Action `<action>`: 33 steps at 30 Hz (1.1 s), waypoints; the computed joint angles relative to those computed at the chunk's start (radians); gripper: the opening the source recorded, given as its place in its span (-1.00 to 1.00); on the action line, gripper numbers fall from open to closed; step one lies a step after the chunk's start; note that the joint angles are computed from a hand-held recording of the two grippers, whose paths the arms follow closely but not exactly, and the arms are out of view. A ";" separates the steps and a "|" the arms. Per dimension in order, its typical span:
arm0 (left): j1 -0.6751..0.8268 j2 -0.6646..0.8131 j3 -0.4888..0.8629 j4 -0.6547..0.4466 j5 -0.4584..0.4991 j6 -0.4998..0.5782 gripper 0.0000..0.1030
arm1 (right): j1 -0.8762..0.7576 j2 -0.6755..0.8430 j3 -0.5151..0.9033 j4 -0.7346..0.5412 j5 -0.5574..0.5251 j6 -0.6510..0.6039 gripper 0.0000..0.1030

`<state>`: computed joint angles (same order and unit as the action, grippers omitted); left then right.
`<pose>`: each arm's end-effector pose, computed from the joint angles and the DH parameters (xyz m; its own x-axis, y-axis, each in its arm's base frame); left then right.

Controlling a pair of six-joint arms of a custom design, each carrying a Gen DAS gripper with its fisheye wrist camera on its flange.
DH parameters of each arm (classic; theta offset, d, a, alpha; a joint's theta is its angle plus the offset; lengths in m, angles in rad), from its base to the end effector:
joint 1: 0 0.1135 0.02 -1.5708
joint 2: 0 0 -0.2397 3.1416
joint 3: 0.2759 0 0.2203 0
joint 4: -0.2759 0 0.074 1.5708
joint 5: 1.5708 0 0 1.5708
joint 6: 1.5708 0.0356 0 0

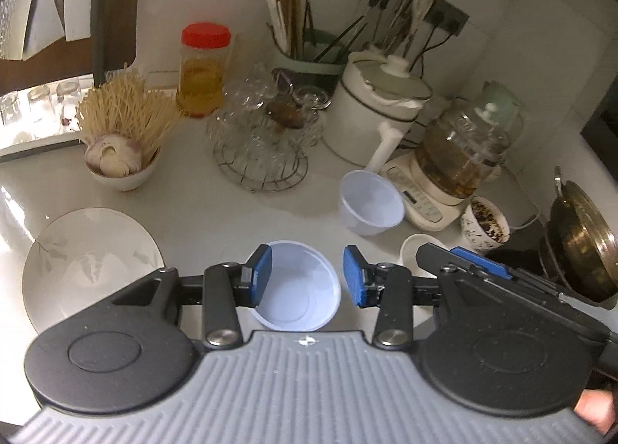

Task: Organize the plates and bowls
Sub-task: 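Open the left gripper and pull back from the blue bowl, then move the left gripper to the second light blue bowl and grasp its rim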

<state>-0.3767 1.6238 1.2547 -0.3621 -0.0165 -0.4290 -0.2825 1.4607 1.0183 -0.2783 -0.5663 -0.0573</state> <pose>0.3104 -0.1222 0.2592 -0.7129 -0.1652 -0.6815 0.0658 0.9518 -0.2996 0.2830 -0.0622 0.2466 -0.6240 0.1308 -0.7704 -0.1879 0.9318 0.3104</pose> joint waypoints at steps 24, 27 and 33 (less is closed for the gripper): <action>-0.016 -0.097 -0.087 -0.003 0.049 0.022 -0.05 | -0.014 -0.196 -0.089 -0.135 0.062 -0.007 -0.01; -0.009 -0.073 -0.067 0.007 0.062 0.028 -0.05 | 0.002 -0.165 -0.070 -0.131 0.083 0.015 -0.01; 0.030 0.004 -0.002 0.027 0.124 0.063 -0.05 | 0.027 -0.114 -0.027 -0.114 0.138 0.033 -0.01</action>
